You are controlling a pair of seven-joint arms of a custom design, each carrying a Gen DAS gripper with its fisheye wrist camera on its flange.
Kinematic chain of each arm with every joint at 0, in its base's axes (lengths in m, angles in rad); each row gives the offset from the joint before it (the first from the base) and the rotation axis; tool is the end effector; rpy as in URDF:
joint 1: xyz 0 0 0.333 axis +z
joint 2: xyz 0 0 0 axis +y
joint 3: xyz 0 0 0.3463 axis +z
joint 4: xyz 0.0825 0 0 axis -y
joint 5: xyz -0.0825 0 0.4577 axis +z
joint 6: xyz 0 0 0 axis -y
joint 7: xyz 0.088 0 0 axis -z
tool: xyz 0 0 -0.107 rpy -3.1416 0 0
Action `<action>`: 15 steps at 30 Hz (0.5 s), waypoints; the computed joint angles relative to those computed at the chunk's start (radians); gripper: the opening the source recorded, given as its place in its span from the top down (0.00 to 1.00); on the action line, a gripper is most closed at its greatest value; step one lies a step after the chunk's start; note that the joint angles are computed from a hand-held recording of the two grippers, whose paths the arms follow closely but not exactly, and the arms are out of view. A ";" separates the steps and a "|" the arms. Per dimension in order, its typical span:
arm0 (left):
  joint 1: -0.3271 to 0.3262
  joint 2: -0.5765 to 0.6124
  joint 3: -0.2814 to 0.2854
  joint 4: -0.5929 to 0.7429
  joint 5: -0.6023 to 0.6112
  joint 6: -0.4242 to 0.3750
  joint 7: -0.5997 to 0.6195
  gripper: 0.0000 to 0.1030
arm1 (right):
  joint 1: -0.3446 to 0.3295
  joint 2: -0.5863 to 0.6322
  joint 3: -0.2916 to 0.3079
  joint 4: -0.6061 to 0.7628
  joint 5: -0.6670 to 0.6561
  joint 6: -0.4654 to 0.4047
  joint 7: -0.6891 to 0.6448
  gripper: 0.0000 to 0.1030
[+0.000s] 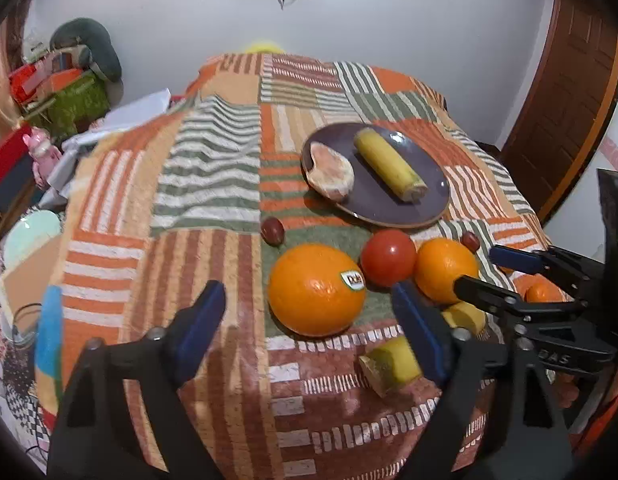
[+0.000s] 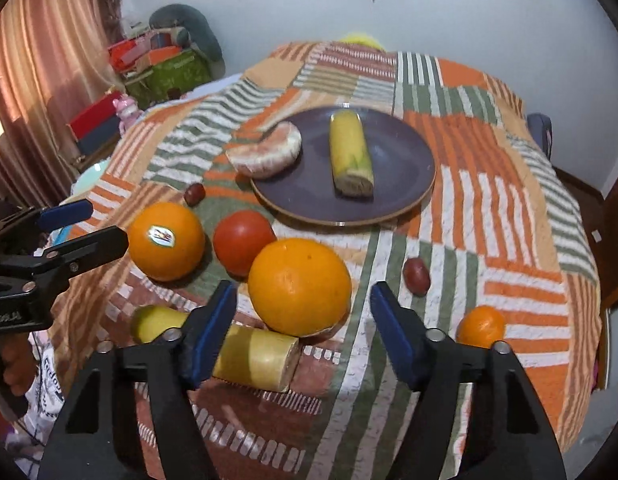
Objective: Organize fruits
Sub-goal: 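Reach the left tool toward the Dole orange while the right reaches the large orange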
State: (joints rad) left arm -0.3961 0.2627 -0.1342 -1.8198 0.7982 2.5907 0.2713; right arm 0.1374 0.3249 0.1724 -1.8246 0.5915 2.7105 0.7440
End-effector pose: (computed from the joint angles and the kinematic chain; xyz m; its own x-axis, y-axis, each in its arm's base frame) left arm 0.6308 -0.3774 0.4402 0.1544 -0.9815 0.1136 -0.7312 -0.1909 -0.6549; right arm 0.7184 0.1981 0.4069 0.6149 -0.7855 -0.0693 -0.6355 -0.4416 -0.6333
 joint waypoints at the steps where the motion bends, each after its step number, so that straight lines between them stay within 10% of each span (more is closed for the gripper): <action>1: 0.005 0.006 -0.003 0.002 -0.013 0.009 0.011 0.25 | 0.005 0.008 -0.007 0.007 -0.013 -0.009 0.016 0.40; 15: -0.003 0.100 0.018 0.077 -0.132 0.022 0.133 0.32 | 0.009 0.059 -0.011 0.074 -0.072 -0.084 0.064 0.38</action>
